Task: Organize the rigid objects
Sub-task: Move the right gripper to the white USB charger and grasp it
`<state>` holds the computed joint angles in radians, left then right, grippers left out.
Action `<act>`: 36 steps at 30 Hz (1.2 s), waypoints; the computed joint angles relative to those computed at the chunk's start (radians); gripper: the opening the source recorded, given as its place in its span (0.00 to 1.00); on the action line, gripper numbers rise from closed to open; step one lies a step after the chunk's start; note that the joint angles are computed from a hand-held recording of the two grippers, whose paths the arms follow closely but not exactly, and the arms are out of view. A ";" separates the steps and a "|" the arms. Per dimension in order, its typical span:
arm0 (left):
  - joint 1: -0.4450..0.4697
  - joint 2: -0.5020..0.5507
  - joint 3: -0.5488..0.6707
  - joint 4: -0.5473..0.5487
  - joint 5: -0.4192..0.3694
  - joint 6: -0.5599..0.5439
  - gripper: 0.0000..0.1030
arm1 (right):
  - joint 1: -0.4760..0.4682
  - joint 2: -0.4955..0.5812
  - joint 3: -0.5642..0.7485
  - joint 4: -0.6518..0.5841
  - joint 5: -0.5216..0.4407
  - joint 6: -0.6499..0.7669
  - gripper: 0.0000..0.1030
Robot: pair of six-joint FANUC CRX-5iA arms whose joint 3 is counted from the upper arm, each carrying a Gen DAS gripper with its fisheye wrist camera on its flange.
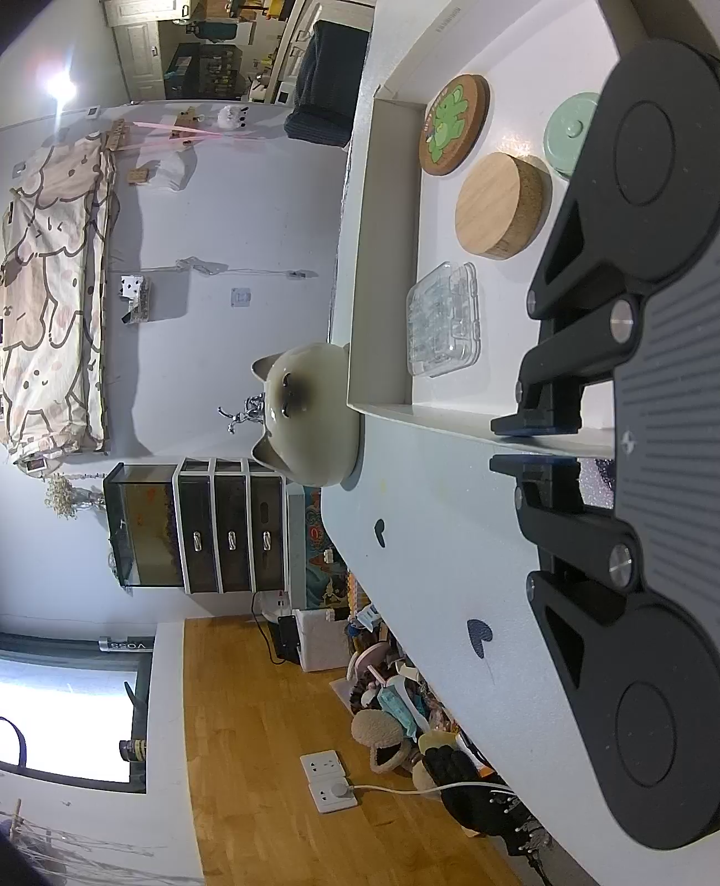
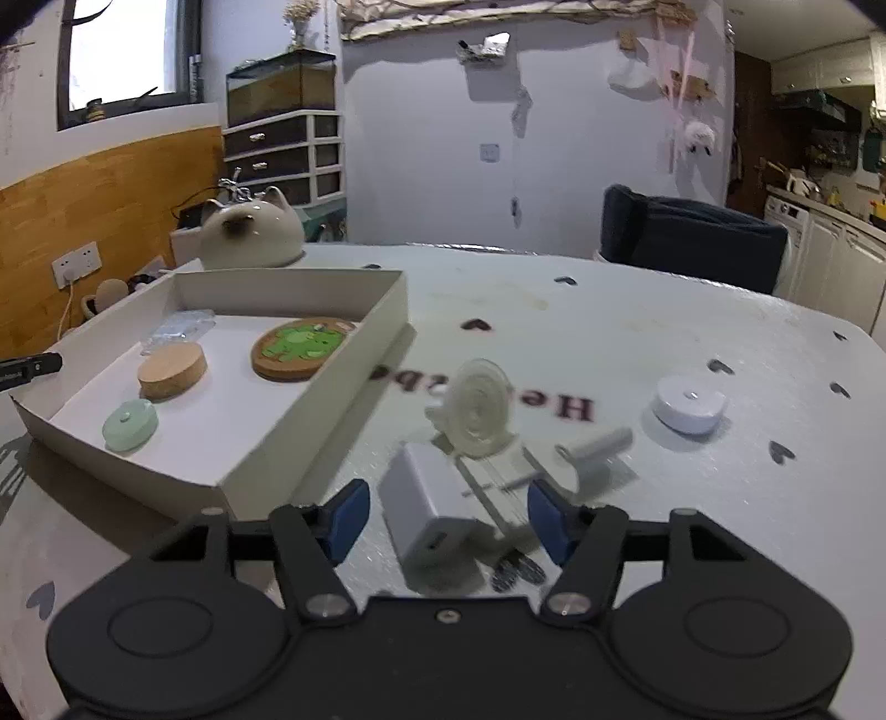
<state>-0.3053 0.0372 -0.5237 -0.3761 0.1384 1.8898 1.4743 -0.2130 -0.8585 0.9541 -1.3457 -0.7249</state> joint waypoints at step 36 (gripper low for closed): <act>-0.004 0.000 0.016 -0.052 -0.015 0.059 0.06 | -0.173 0.070 0.100 -0.078 0.184 -0.034 0.48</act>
